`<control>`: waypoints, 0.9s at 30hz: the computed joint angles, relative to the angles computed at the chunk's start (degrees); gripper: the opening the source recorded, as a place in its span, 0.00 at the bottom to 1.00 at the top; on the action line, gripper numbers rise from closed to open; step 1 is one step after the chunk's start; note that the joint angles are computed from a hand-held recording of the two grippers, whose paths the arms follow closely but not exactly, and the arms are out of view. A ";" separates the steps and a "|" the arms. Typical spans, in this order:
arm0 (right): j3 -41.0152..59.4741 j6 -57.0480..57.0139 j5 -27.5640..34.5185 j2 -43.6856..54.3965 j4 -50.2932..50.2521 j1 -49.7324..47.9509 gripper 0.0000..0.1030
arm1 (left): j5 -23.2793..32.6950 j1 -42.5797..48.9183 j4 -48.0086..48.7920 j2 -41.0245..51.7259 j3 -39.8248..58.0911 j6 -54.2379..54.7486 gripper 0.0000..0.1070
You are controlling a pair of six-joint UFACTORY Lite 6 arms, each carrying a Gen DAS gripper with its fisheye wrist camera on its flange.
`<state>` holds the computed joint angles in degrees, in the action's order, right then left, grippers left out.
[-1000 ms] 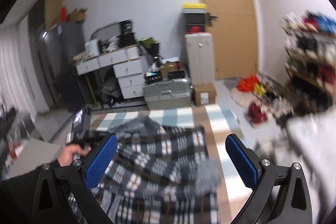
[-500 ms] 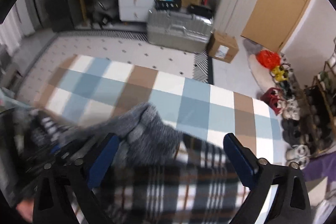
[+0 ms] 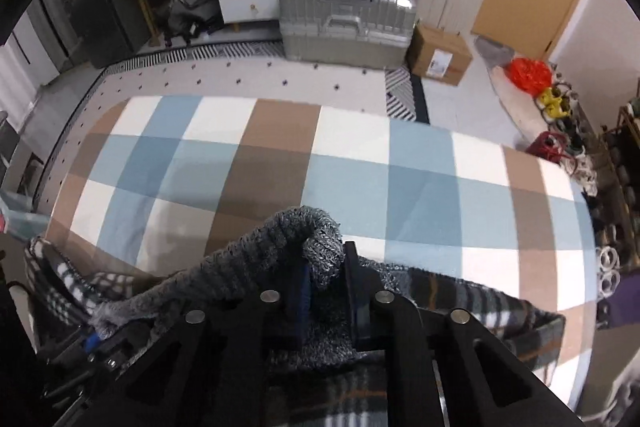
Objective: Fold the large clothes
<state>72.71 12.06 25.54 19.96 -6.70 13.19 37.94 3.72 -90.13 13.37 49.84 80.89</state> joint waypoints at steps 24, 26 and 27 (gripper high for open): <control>-44.25 -41.59 20.51 -82.90 32.69 -18.79 0.09 | 3.24 -10.38 53.25 -58.07 -14.89 -60.24 0.06; -46.10 -51.37 29.88 -87.80 41.09 -30.79 0.09 | -1.15 -18.13 63.41 -61.70 -17.54 -71.56 0.06; -46.80 -55.44 35.12 -90.38 43.89 -36.78 0.09 | -1.32 -20.13 65.81 -62.54 -18.48 -74.61 0.06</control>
